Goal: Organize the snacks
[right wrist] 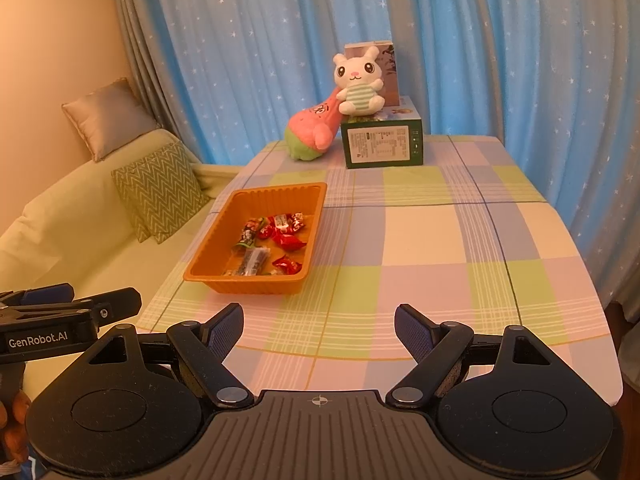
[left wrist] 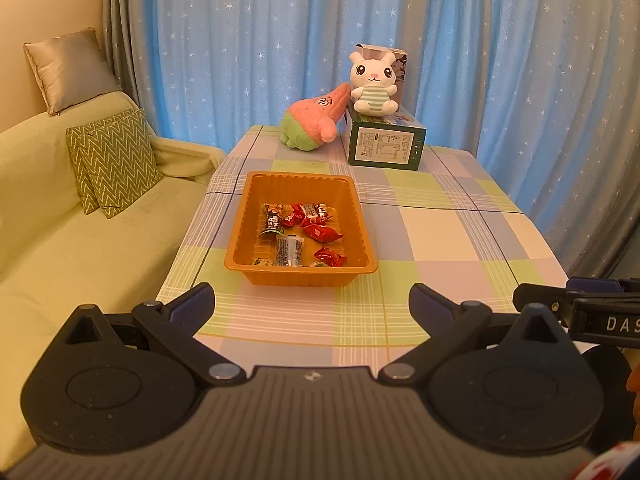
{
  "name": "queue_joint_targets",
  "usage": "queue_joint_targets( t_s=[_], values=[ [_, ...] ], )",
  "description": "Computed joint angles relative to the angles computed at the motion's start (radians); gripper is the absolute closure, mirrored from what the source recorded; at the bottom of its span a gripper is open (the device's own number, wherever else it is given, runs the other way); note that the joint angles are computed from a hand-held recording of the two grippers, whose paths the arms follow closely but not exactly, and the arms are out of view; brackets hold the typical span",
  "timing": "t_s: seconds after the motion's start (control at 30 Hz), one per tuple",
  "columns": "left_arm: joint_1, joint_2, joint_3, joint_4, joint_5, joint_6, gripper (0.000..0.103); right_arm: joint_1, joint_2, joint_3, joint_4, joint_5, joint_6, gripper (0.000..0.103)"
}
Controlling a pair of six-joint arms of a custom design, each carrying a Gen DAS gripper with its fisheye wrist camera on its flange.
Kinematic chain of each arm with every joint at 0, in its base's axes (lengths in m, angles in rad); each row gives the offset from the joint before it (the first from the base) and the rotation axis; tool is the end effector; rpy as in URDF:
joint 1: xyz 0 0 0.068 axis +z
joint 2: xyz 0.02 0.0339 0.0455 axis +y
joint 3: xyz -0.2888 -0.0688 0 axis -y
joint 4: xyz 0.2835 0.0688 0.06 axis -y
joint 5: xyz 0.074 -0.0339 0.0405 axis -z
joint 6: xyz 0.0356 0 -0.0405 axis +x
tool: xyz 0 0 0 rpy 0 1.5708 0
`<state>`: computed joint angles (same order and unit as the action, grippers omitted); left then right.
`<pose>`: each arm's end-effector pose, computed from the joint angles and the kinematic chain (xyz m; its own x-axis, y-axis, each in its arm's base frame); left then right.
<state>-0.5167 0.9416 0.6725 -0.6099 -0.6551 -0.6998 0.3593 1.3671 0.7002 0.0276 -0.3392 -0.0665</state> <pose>0.1885 -0.0822 0.2507 -0.5469 -0.2767 -0.7902 -0.3901 0.9193 -0.0520 0.2840 0.1193 0.2039 -0.5187 -0.2618 -0.8139 -0.6174 0.7732 0.1448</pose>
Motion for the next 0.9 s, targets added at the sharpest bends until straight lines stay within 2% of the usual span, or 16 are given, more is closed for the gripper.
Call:
queue_joint_targets(
  t_s=[0.9],
  values=[
    [-0.002, 0.010, 0.005, 0.004, 0.000, -0.001, 0.000, -0.006, -0.003, 0.001, -0.003, -0.008, 0.001, 0.021]
  ],
)
